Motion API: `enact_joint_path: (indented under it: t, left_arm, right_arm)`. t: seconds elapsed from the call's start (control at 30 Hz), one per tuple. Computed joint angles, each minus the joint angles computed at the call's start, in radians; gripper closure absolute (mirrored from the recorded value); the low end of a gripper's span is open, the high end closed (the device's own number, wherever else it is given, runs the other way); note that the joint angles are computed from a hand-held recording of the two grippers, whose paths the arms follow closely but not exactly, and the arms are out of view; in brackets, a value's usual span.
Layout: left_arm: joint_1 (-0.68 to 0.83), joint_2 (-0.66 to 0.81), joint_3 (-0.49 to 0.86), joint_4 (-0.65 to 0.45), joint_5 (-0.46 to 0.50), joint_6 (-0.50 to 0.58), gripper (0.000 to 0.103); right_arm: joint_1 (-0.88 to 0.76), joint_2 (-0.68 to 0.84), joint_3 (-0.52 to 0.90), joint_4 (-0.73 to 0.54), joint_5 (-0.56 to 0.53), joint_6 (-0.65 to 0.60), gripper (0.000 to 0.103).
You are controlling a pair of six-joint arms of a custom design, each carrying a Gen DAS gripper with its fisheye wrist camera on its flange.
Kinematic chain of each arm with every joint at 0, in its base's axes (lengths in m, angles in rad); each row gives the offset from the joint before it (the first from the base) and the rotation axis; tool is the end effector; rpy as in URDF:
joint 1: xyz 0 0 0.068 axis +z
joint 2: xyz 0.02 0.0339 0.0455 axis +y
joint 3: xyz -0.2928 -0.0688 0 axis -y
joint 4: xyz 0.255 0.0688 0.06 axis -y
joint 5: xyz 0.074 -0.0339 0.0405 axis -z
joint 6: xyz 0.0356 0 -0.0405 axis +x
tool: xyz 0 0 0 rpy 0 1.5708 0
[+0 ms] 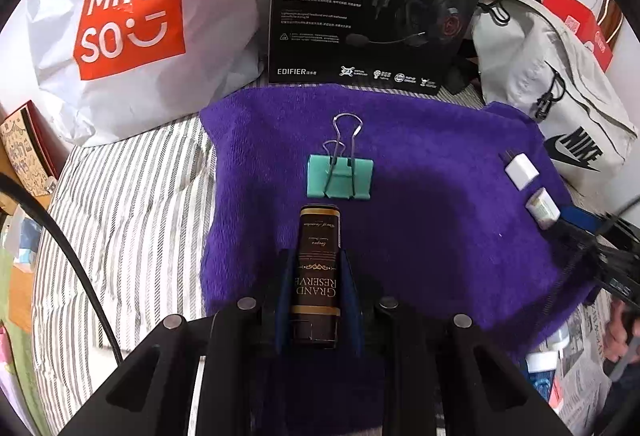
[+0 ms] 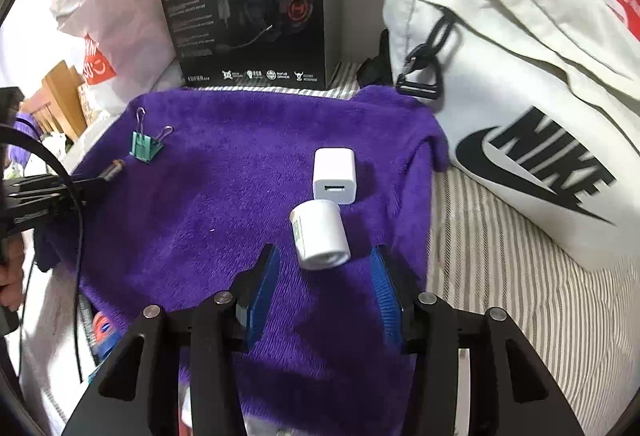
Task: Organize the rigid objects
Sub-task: 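Carry the bottle and tape roll onto the purple towel with both grippers, then release the tape roll from the right gripper while the left gripper releases the bottle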
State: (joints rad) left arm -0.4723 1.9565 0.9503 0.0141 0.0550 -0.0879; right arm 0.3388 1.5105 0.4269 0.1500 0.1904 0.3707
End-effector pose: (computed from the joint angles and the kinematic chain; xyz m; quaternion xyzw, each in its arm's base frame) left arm 0.3350 -0.1733 0.1098 0.1907 0.9389 -0.1042 0.2668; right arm 0.2282 0.0733 0.1210 0.0448 0.9448 0.0237 0.3238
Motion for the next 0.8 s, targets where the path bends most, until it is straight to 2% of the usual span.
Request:
enact_joint_path:
  t: [0.2, 0.33, 0.5, 0.57, 0.7, 0.8]
  left_arm:
    - [-0.033, 0.027, 0.015, 0.002, -0.070, 0.019, 0.079]
    - [-0.037, 0.028, 0.015, 0.003, -0.077, 0.013, 0.079]
    - [-0.045, 0.021, 0.020, -0.025, -0.075, 0.020, 0.070]
    - [-0.053, 0.015, 0.022, -0.049, -0.084, 0.010, 0.070]
    - [-0.065, -0.047, -0.027, -0.074, -0.086, -0.031, 0.070]
    - [-0.100, -0.170, -0.127, -0.062, -0.095, -0.050, 0.070]
  right_arm:
    - [0.025, -0.123, -0.048, -0.067, 0.031, 0.058, 0.056]
    - [0.068, -0.250, -0.090, -0.140, 0.062, 0.124, 0.056]
    - [0.145, -0.371, -0.102, -0.246, 0.120, 0.178, 0.056]
    - [0.178, -0.414, -0.106, -0.288, 0.144, 0.202, 0.056]
    - [0.248, -0.485, -0.111, -0.365, 0.181, 0.265, 0.056]
    - [0.307, -0.526, -0.113, -0.425, 0.213, 0.321, 0.056]
